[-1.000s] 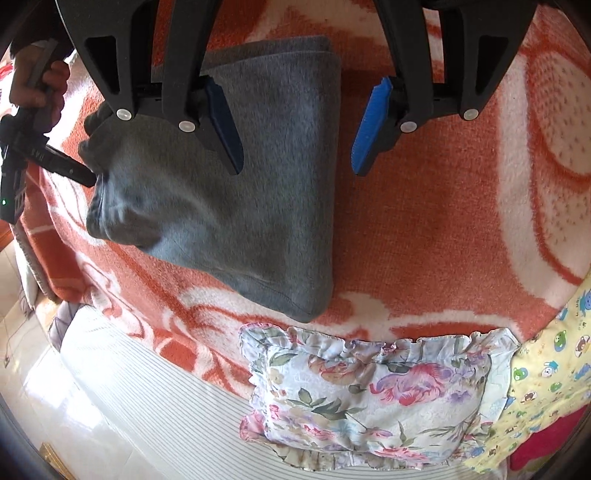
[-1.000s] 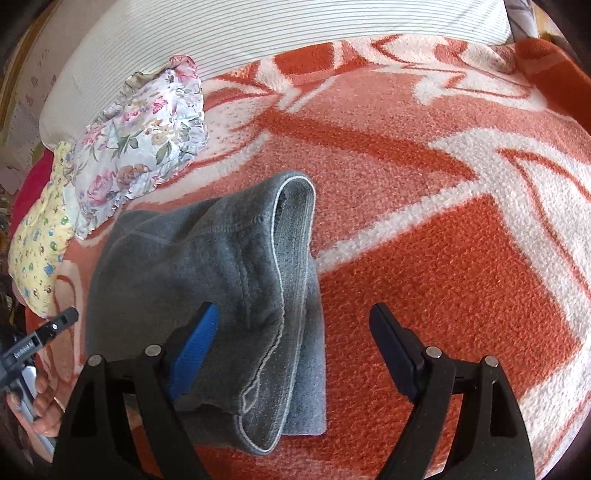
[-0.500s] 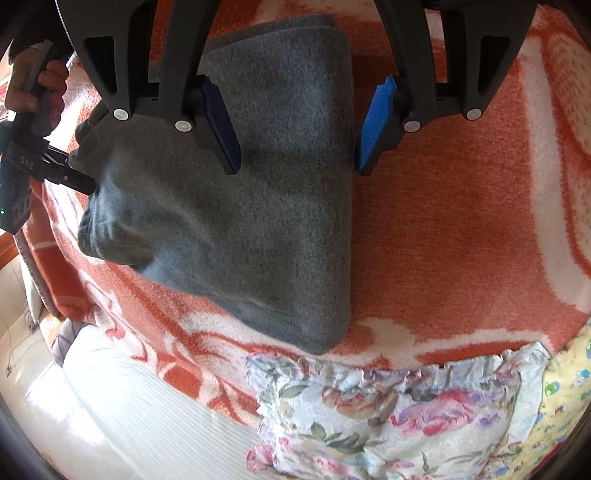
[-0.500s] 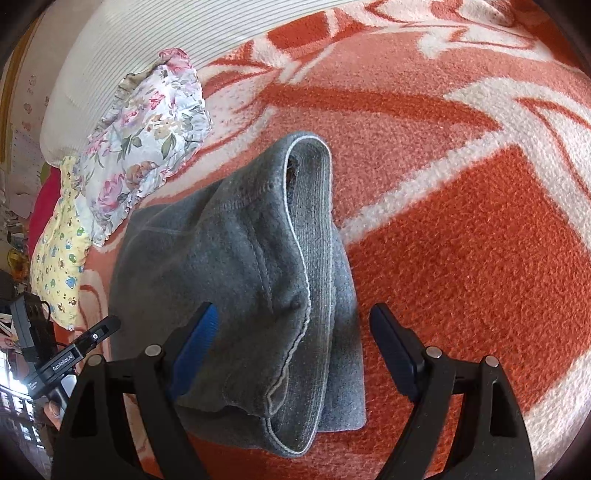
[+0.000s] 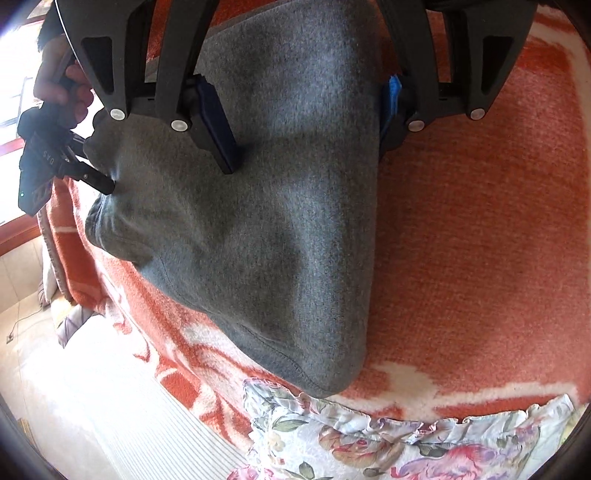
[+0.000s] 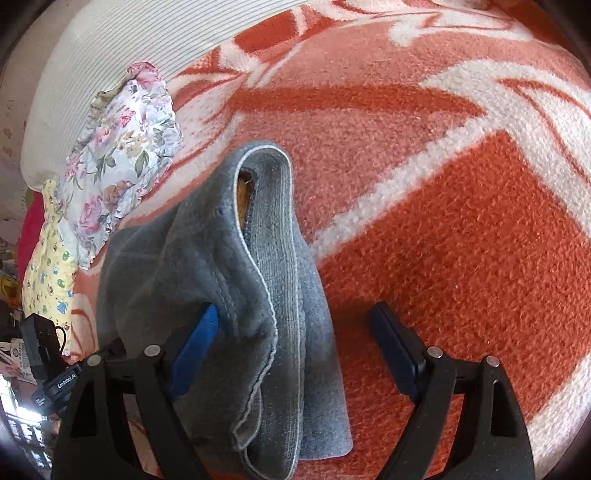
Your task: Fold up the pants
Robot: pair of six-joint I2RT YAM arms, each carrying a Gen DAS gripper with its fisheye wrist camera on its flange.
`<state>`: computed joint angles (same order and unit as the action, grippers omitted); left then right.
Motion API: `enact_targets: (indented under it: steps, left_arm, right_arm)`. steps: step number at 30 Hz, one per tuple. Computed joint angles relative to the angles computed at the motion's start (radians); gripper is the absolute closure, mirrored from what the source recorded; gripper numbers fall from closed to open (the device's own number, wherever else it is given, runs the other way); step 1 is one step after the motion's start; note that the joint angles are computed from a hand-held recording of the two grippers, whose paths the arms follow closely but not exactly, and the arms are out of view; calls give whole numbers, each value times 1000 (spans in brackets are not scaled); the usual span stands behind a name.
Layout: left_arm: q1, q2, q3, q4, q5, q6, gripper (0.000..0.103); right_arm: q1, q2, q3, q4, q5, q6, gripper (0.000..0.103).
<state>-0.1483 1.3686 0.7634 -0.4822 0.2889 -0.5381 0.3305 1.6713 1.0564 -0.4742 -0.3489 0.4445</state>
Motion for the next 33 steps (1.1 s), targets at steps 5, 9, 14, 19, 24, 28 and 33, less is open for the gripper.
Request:
enact_targets:
  steps: [5,9,14,19,24,28,33]
  left_arm:
    - [-21,-18,-9,9,-25,-19,40]
    - [-36,-31,-6,12,-48,-11,65]
    - [-68,-71,4,4,-106,-40,85]
    - [-125,-130,29,-41,-192,-43,88]
    - [-138,-172,42,-75,-211,-38,88]
    - [-140,-203,41,-102,-231,-39,88]
    - [-132,-265,44,-149,-267,-38,88]
  right_arm:
    - [42,7,4,-2,-33,-30,29]
    - [56,-3,-9,19,-22,-37,43]
    - [65,-51,-38,58,-20,-46,64]
    - [69,-94,-58,102,-13,-42,69]
    - [73,-129,-79,142,-32,-44,72]
    - [92,-158,-93,172,-33,-41,74]
    - [129,-179,-99,207,-40,-23,75]
